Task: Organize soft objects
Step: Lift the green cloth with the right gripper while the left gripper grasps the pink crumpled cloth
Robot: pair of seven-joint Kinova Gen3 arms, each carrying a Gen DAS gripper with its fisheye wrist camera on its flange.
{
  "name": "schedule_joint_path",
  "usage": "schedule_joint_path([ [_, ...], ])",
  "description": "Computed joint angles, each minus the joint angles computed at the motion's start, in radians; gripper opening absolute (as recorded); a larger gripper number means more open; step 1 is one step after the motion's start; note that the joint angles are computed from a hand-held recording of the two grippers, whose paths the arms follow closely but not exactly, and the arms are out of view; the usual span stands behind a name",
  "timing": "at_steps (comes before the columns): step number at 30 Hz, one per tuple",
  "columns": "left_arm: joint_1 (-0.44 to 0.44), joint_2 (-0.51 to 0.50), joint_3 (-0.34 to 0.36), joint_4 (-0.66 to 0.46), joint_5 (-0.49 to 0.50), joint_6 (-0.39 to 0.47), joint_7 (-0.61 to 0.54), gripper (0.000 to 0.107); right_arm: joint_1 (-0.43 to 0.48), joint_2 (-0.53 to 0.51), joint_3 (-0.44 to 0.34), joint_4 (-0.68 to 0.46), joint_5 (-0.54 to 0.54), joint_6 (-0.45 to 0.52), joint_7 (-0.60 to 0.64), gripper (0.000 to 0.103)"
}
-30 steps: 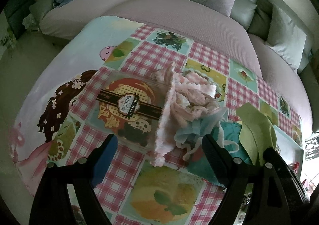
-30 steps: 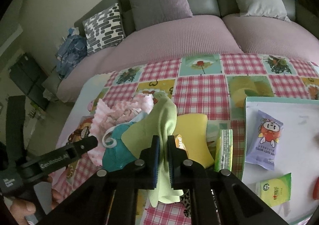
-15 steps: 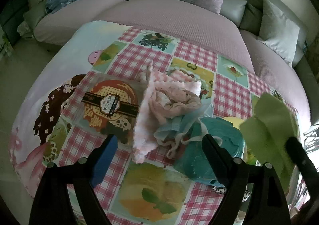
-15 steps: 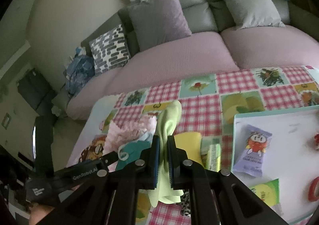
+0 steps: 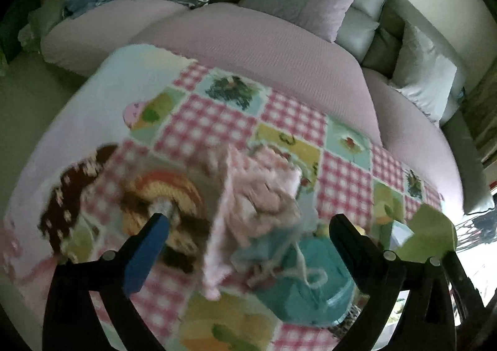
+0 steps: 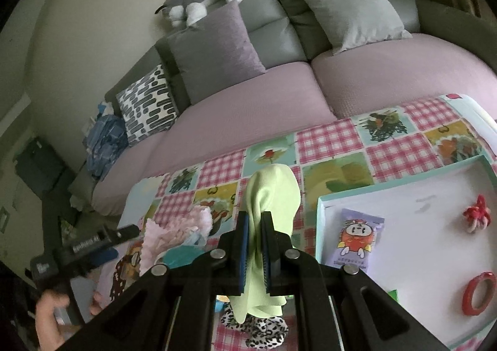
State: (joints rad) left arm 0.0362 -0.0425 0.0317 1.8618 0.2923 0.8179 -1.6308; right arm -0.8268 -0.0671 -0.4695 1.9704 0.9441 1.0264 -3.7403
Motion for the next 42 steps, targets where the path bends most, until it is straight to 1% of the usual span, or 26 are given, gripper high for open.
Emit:
schedule_joint_path([
  [3, -0.007, 0.037, 0.0, -0.054, -0.032, 0.028, 0.014, 0.102, 0.002, 0.001, 0.004, 0.0, -0.006, -0.001, 0.001, 0.008],
  [6, -0.012, 0.079, 0.004, -0.097, -0.027, 0.051, -0.02, 0.102, 0.005, 0.009, 0.009, -0.007, -0.015, -0.007, 0.018, 0.008],
  [10, -0.008, 0.145, 0.026, -0.148, -0.027, 0.1, -0.061, 0.102, 0.002, 0.018, 0.015, -0.011, -0.019, -0.011, 0.028, 0.008],
  [13, 0.009, 0.192, 0.03, -0.181, -0.065, 0.119, -0.024, 0.099, 0.001, 0.02, 0.021, -0.011, -0.025, -0.013, 0.031, 0.008],
  [14, 0.021, 0.209, 0.024, -0.197, -0.084, 0.138, -0.002, 0.099, 0.001, 0.02, 0.023, -0.012, -0.028, -0.014, 0.033, 0.008],
  [15, 0.017, 0.215, 0.031, -0.201, -0.092, 0.144, 0.005, 0.099, 0.001, 0.021, 0.025, -0.01, -0.03, -0.018, 0.033, 0.008],
  [17, 0.009, 0.203, 0.038, -0.18, -0.079, 0.131, -0.021, 0.099, 0.003, 0.022, 0.029, -0.009, -0.034, -0.025, 0.035, 0.008],
  [19, 0.031, 0.185, 0.035, -0.165, -0.104, 0.125, -0.018, 0.099, 0.005, 0.025, 0.032, -0.011, -0.038, -0.031, 0.041, 0.008],
  [20, 0.028, 0.177, 0.044, -0.159, -0.102, 0.12, -0.025, 0.099, 0.004, 0.028, 0.032, -0.014, -0.039, -0.031, 0.044, 0.008],
  [24, 0.023, 0.157, 0.054, -0.153, -0.033, 0.128, -0.095, 0.098, -0.002, 0.033, 0.034, -0.021, -0.039, -0.026, 0.051, 0.008],
  [26, 0.046, 0.145, 0.062, -0.151, -0.052, 0.116, -0.087, 0.092, -0.003, 0.033, 0.037, -0.02, -0.041, -0.028, 0.05, 0.008],
  [27, 0.056, 0.145, 0.065, -0.153, -0.064, 0.115, -0.083, 0.084, -0.003, 0.032, 0.038, -0.019, -0.042, -0.03, 0.05, 0.008],
  [28, 0.065, 0.149, 0.067, -0.157, -0.073, 0.119, -0.078, 0.079, -0.002, 0.031, 0.039, -0.017, -0.044, -0.032, 0.049, 0.008],
  [30, 0.074, 0.164, 0.07, -0.161, -0.073, 0.134, -0.073, 0.075, -0.001, 0.028, 0.039, -0.014, -0.045, -0.037, 0.046, 0.008],
  [32, 0.101, 0.168, 0.072, -0.155, -0.119, 0.125, -0.03, 0.068, 0.001, 0.025, 0.038, -0.011, -0.045, -0.04, 0.044, 0.008],
  [33, 0.133, 0.166, 0.058, -0.148, -0.149, 0.114, -0.012, 0.061, 0.002, 0.024, 0.038, -0.009, -0.045, -0.042, 0.042, 0.008],
  [34, 0.146, 0.168, 0.053, -0.146, -0.163, 0.11, -0.008, 0.053, 0.004, 0.023, 0.038, -0.008, -0.045, -0.044, 0.042, 0.008],
  [37, 0.113, 0.185, 0.086, -0.153, -0.138, 0.129, -0.027, 0.039, 0.009, 0.019, 0.036, -0.004, -0.046, -0.05, 0.039, 0.008],
  [39, 0.134, 0.189, 0.08, -0.151, -0.166, 0.122, -0.01, 0.037, 0.013, 0.016, 0.035, 0.0, -0.047, -0.056, 0.036, 0.008],
  [40, 0.139, 0.191, 0.08, -0.152, -0.174, 0.121, -0.002, 0.033, 0.014, 0.015, 0.034, 0.001, -0.048, -0.056, 0.035, 0.008],
  [41, 0.14, 0.195, 0.08, -0.153, -0.174, 0.122, 0.001, 0.028, 0.016, 0.014, 0.033, 0.002, -0.048, -0.058, 0.033, 0.008],
  [42, 0.143, 0.196, 0.08, -0.152, -0.177, 0.12, 0.006, 0.017, 0.017, 0.012, 0.032, 0.004, -0.047, -0.059, 0.03, 0.008],
])
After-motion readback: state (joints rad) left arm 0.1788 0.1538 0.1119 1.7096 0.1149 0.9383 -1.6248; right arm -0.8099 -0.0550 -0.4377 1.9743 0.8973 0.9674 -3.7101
